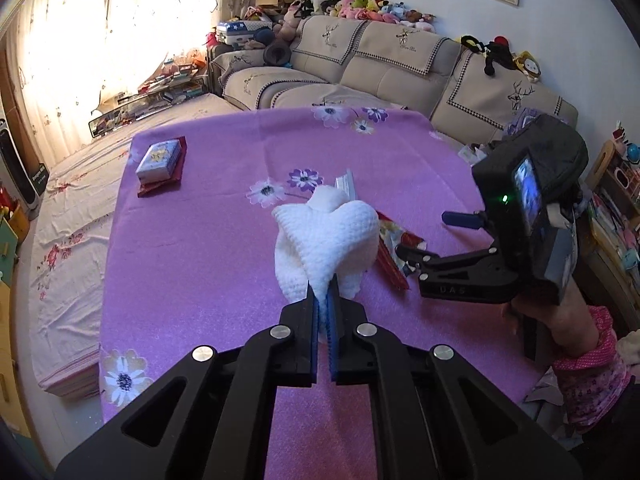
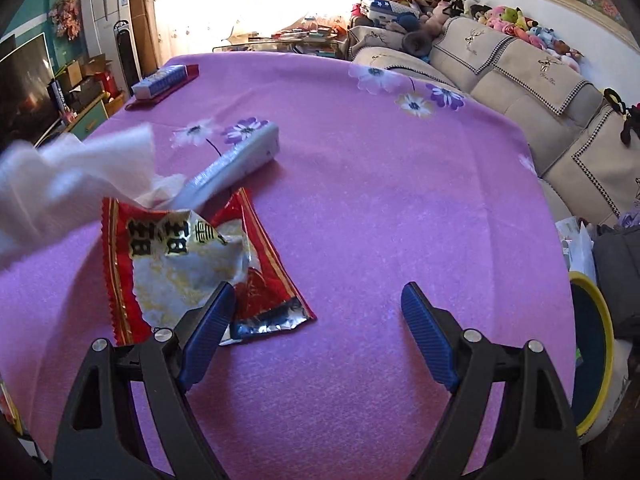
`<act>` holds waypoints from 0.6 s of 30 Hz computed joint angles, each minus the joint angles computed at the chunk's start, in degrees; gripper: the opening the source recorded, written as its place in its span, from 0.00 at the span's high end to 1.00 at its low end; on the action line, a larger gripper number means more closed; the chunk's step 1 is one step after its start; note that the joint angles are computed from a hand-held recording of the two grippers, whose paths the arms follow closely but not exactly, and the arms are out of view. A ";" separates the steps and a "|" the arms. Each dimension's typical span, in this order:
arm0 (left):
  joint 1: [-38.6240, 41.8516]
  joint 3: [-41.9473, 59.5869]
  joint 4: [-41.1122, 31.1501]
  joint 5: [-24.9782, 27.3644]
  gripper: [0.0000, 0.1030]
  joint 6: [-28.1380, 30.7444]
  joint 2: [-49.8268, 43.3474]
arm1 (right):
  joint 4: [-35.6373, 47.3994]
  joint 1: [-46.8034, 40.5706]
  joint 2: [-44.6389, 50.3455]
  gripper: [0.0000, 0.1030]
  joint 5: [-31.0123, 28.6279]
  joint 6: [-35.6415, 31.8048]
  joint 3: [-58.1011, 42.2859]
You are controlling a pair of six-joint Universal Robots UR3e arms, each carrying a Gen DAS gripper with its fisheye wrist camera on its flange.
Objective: Collect trash
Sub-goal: 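Carry the tissue with the left gripper toward the bin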
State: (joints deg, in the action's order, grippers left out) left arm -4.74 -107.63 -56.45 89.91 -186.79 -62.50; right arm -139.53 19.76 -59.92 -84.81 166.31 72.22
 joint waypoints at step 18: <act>-17.82 50.21 -16.68 10.05 0.96 4.54 -25.77 | -3.95 -19.85 -29.22 0.21 12.63 -2.57 27.70</act>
